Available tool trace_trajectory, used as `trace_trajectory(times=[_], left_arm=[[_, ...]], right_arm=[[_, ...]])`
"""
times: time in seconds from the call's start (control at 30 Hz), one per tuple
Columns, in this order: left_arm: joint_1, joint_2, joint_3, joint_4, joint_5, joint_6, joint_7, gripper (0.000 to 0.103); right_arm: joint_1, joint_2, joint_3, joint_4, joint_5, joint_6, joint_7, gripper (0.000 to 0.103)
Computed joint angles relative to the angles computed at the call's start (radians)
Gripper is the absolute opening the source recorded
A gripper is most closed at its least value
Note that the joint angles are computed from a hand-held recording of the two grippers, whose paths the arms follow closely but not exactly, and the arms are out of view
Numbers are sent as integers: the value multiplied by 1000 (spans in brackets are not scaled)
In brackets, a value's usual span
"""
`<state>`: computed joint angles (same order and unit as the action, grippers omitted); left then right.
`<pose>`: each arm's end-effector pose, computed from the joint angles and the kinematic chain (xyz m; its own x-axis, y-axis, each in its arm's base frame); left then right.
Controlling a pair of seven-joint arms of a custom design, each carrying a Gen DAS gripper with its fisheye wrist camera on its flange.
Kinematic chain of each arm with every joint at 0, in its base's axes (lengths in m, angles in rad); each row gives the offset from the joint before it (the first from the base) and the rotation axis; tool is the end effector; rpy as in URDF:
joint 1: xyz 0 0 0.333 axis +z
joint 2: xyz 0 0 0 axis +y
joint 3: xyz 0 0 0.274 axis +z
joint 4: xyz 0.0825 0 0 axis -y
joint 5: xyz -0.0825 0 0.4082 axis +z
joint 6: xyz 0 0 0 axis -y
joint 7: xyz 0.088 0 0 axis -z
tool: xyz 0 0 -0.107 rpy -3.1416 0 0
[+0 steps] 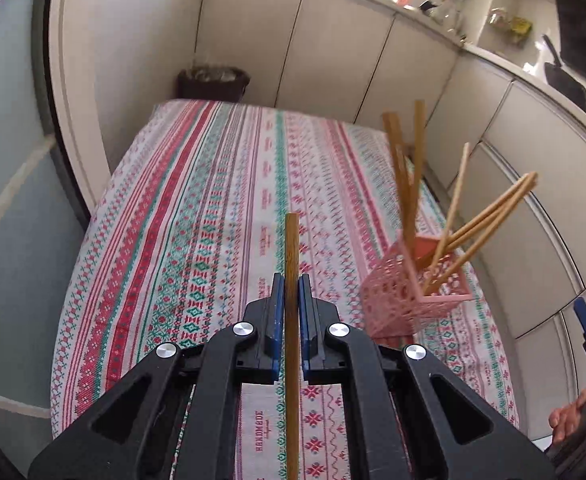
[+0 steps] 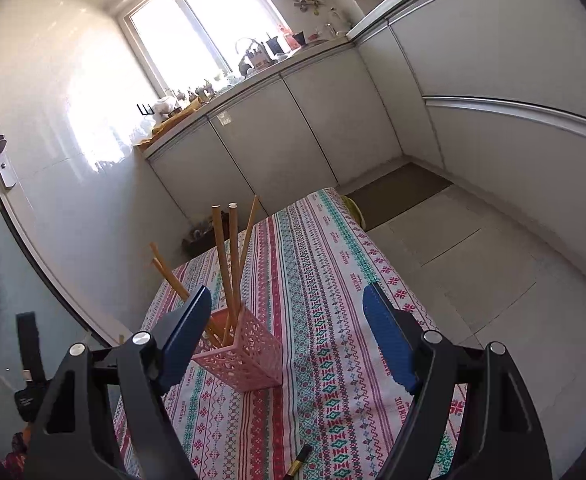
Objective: Organize utensils
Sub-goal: 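Close the left tool on a wooden chopstick on the cloth and lift it, then lower the chopstick into the pink basket and open the left tool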
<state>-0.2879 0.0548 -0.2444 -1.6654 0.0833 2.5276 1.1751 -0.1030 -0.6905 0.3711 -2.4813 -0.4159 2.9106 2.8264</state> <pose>0.5625 -0.3277 0.6135 -0.2589 -0.9418 0.2144 -0.7203 0.0403 -0.6925 0.4244 0.1683 0.5875 -0.2376 -0.8478 -0.4741 -0.3401 0.5298 -0.7770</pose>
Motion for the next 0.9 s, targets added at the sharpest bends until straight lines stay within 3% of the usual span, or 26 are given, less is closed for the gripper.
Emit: trace_trajectory(times=[0.13,0.27,0.37,0.47,0.57,0.6,0.67,0.83,0.9], left_arm=[[-9,-93,-14,-101,25,208,0,6],[-21,-51,-28,-27,45,376,-15,6],[-54,18,-4,81,275,494,-205,6],[-160,132,109,260,588,548,-481,6],[-314,251,298,446,891,575,-803,6],[-340,276,331,486,954,574,-873,6],[-362,350,366,577,1038,572,-967,6],[-379,483,419,703,1118,563,-1063,6],[-364,520,409,727,1102,563,-1058,6]], right_arm=[[7,-3,-3,-4,0,-17,-1,76],[2,-19,-1,-16,-4,-26,15,76],[-13,-34,10,-22,-18,-26,29,76],[-17,-43,9,-28,-25,-29,32,76],[-15,-48,2,-34,-26,-39,30,76],[-15,-48,1,-34,-26,-45,28,76],[-9,-47,-11,-37,-25,-53,21,76],[14,-37,-46,-42,-10,-67,-9,76],[20,-30,-57,-42,-3,-68,-18,77]])
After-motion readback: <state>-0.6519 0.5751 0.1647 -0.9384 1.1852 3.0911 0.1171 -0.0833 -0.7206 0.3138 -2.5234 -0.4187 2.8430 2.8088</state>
